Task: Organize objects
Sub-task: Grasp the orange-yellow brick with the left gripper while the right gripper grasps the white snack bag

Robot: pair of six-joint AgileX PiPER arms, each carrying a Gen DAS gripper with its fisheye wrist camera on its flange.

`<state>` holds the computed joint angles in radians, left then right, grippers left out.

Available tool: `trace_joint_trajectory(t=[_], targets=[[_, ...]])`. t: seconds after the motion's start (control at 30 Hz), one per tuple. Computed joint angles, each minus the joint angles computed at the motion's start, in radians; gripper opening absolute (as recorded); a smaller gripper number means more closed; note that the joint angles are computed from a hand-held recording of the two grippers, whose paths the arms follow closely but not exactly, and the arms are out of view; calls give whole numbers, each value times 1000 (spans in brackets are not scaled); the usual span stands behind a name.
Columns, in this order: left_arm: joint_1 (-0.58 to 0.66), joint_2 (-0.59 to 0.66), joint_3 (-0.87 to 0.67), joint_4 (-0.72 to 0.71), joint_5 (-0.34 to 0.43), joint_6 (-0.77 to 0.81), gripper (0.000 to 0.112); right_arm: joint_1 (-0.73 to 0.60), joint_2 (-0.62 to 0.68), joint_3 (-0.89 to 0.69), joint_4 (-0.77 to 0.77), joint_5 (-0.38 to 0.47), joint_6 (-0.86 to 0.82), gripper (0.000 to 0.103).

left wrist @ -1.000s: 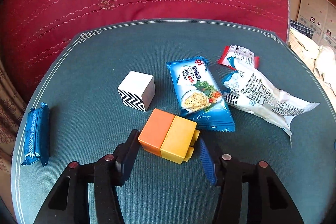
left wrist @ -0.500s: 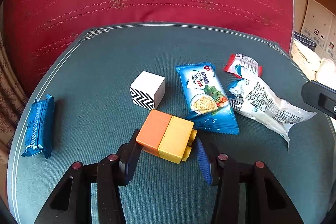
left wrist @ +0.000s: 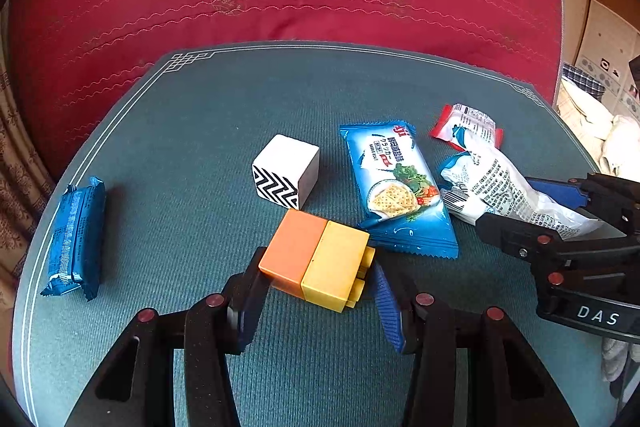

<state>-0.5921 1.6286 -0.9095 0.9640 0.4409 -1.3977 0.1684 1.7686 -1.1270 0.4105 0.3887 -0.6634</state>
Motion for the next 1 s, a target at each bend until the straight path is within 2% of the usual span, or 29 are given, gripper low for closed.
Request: trace_joint_trajectory(t=[0.2,0.3,0.37,0.53,0.63,0.8,1.0], targets=[[-3,6,-7,8,8,0,52,2,42,-26,-15,6,27,62],[-5,6,-5,12,9,-6,52,12,45,-15,-28,-17,51,59],[-6,6,-5,15,10,-8,52,17,42,-9,-30,-27,62,57],[-6,7,-5,15,8,-8,52,32,22,15,-46,-47,108,43],[-5,7,-4,15,8,-9,52,35,3,39,-49,-65,138,41],[-7,6,-4,18,7,-14,52,19,-42,100,17,-93,123,41],[-18,9,-7,33,18,-32,52,-23,-137,193,168,-109,25,41]])
